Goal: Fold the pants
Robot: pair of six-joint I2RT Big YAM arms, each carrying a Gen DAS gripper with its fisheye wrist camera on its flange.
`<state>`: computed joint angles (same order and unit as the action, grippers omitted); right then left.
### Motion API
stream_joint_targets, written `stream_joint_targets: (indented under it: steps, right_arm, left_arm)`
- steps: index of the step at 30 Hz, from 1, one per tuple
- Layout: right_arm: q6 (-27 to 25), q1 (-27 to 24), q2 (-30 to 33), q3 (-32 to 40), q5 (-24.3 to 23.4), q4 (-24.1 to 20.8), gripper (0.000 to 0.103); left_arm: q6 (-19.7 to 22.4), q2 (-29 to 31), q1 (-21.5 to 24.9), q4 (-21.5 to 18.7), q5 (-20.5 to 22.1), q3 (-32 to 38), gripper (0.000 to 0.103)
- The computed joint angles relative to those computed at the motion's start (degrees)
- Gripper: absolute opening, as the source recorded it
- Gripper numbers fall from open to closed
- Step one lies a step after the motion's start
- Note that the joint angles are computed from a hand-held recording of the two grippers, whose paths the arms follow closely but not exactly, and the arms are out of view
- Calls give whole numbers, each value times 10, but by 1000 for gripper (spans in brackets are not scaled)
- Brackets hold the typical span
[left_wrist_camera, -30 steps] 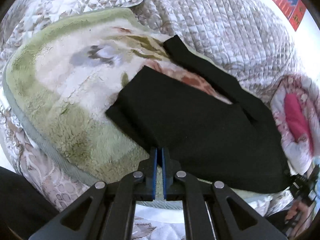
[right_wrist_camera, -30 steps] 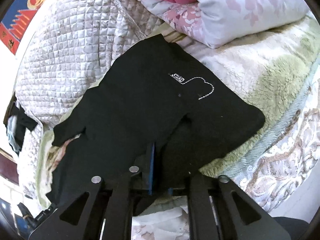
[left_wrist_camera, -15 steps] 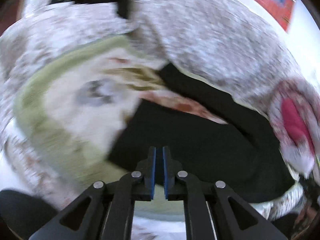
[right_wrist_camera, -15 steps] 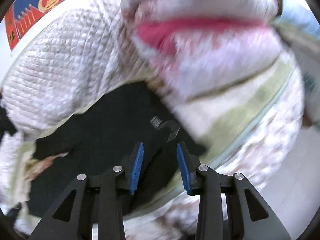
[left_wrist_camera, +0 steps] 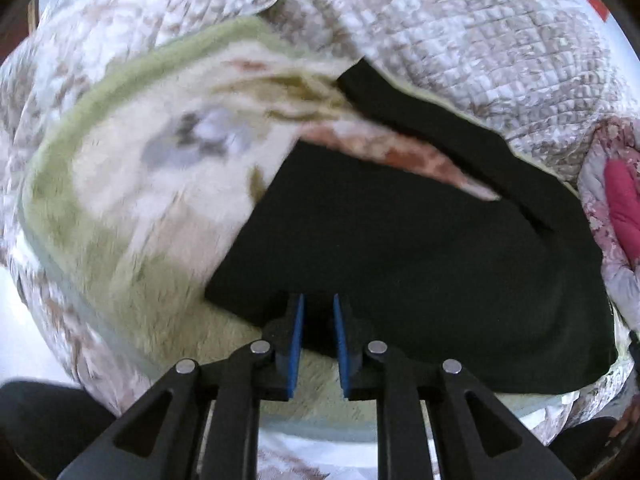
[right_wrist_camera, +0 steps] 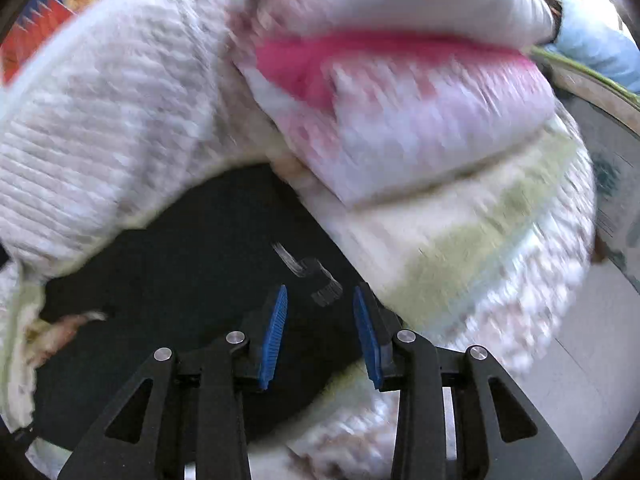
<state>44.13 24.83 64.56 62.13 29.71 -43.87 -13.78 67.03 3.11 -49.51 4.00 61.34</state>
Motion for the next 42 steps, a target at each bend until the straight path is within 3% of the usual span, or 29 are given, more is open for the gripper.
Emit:
stream_joint_targets:
  steps: [4, 8, 10, 12, 17, 20, 25, 33, 37, 42]
  right_arm:
    - [-97, -9, 47, 43, -104, 26, 35]
    - [-160, -19, 116, 95, -156, 6, 35]
    - [-171, -26, 163, 130, -182, -33, 35]
    - [-171, -32, 189, 147, -193, -42, 35]
    - [-183, -23, 206, 175, -210, -25, 36]
    - [-207, -14, 220, 190, -222, -1, 52]
    - [-237, 7, 227, 176, -240, 51, 54]
    - [-242, 23, 248, 182, -273, 42, 54]
    - [-259, 34, 265, 199, -279, 33, 54]
    - [-278, 41, 275, 208, -272, 20, 54]
  left_arm:
    - [25, 37, -15, 35, 31, 35, 26]
    - [50, 123, -28, 24, 38, 102, 27]
    - [53, 156, -30, 7, 11, 122, 27]
    - [57, 172, -26, 21, 8, 130, 27]
    - [51, 196, -22, 10, -13, 164, 27]
    - [57, 168, -32, 45, 5, 140, 28]
    - [74, 138, -58, 79, 28, 107, 32]
    - [95, 142, -88, 81, 23, 99, 44]
    - [109, 140, -94, 91, 25, 94, 53]
    - [117, 144, -95, 95, 28, 96, 57]
